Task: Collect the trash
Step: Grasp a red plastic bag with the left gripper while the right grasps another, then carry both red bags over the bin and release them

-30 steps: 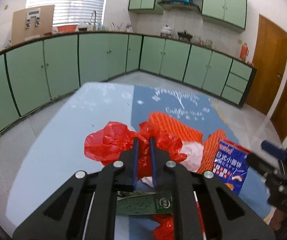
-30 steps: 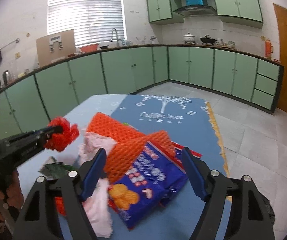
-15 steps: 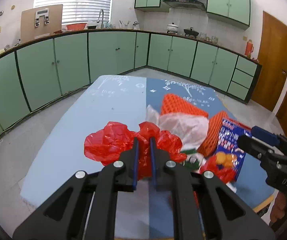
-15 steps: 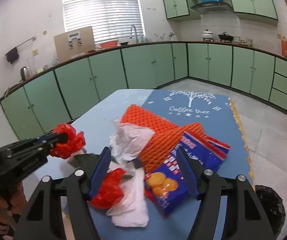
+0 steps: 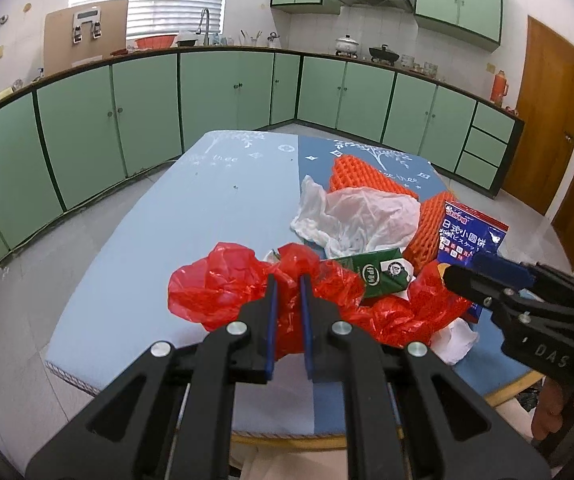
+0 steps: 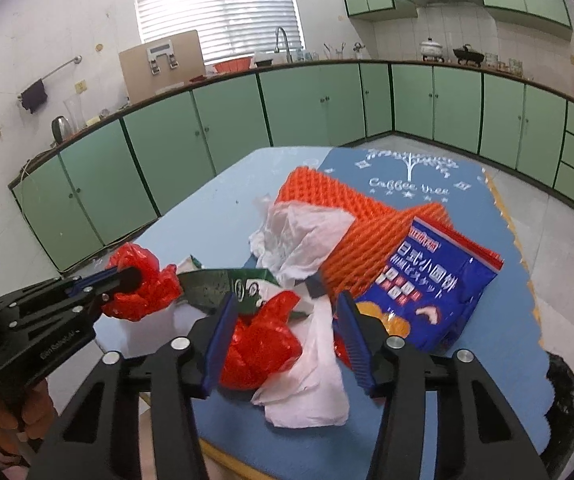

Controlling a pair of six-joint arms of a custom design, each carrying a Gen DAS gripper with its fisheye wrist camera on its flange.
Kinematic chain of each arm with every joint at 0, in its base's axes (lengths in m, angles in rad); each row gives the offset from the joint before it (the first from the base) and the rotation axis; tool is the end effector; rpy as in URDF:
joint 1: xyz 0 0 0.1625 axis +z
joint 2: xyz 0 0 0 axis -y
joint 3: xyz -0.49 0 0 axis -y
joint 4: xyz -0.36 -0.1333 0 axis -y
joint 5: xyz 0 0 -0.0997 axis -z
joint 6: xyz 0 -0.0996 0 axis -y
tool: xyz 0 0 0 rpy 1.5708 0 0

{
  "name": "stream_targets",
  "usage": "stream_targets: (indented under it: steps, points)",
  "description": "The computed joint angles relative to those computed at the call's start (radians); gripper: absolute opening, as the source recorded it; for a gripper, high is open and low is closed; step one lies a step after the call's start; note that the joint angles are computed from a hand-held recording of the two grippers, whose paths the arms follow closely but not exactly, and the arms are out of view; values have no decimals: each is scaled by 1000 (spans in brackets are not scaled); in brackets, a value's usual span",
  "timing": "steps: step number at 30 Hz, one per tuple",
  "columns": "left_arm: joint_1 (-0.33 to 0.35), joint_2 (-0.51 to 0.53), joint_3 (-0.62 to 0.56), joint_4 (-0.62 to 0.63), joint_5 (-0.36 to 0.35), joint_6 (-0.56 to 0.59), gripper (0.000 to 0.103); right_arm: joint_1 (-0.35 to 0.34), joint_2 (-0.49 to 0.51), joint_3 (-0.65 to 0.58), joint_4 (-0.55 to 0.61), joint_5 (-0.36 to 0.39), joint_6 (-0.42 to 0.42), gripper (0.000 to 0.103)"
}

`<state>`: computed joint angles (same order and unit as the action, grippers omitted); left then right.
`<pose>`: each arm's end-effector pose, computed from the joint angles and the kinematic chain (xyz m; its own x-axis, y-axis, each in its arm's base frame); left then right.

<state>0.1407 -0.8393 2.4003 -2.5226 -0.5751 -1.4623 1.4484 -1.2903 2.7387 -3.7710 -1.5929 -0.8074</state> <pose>-0.3474 -0.2682 0.0657 -0.7640 -0.0487 -0.6434 0.4847 0.6148 -0.6222 0.0910 -0.3340 0.2714 -0.7492 -0.4291 0.5046 -0.6539 0.6003 -0.4605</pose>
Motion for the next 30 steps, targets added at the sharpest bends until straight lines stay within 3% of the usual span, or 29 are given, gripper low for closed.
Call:
stream_targets:
  steps: [8, 12, 16, 21, 25, 30]
  points:
    - [-4, -2, 4, 0, -5, -6, 9, -6, 21, -4, 40, -34, -4, 36]
    - [-3, -2, 3, 3, -7, -6, 9, -17, 7, -14, 108, -26, -3, 13]
    - [-3, -3, -5, 15, -7, -1, 9, -30, -23, -4, 112, 21, -19, 7]
    - [-9, 0, -27, -8, 15, 47, 9, -65, -145, -5, 178, 123, -14, 7]
    - [-13, 30, -58, -133, 45, 184, 9, -99, -248, -9, 204, 174, -14, 7]
    - [1, 126, -120, -418, 28, 468, 9, -225, -433, -41, 312, 257, 5, 7]
